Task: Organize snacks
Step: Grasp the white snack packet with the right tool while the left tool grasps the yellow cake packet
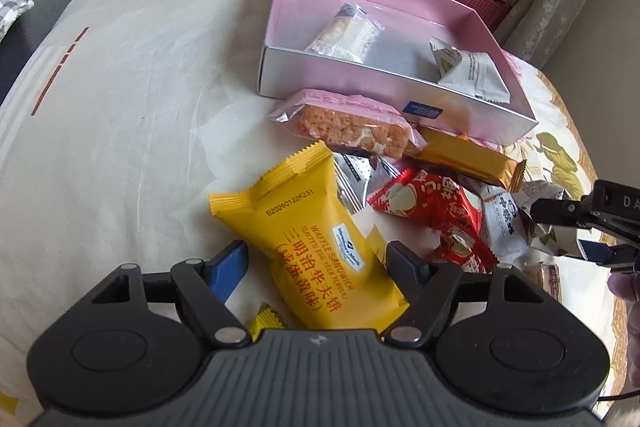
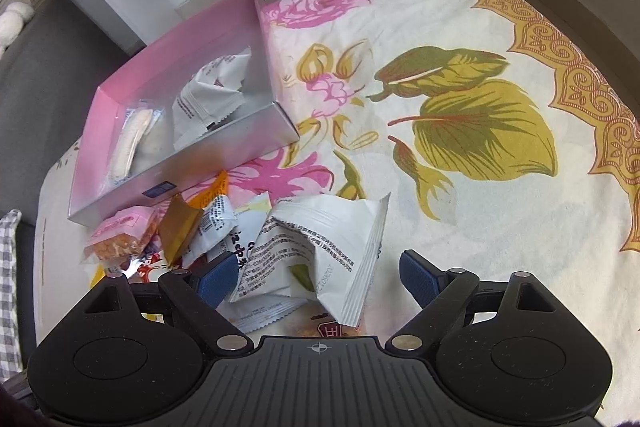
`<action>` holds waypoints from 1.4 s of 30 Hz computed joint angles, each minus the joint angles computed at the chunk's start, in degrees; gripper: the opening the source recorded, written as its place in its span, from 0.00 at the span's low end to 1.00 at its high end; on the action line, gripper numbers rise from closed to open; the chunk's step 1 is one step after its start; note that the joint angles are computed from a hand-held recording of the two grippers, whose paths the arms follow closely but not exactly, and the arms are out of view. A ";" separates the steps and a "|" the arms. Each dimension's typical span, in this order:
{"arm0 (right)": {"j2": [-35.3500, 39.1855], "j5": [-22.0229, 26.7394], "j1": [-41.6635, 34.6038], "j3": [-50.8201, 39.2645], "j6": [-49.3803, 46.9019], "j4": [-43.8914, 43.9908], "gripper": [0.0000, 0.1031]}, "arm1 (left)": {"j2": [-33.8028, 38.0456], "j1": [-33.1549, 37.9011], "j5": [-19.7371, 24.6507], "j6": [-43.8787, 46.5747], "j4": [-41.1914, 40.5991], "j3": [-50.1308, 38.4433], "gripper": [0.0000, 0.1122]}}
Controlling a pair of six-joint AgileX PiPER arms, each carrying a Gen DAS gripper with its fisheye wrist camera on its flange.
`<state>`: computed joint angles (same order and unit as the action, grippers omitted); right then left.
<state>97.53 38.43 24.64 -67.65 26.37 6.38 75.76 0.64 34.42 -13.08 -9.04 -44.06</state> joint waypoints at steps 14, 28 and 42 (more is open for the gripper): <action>0.12 -1.64 0.19 0.76 1.17 -1.03 0.51 | -2.13 1.31 0.99 4.14 -3.96 0.46 0.34; -2.44 -2.65 -0.87 1.47 -0.22 0.58 0.50 | -5.08 3.08 1.99 6.69 -5.61 -0.62 0.31; -5.20 -3.52 0.20 -0.75 -0.43 3.07 0.50 | -7.42 5.40 -2.10 3.37 -2.99 -1.42 0.30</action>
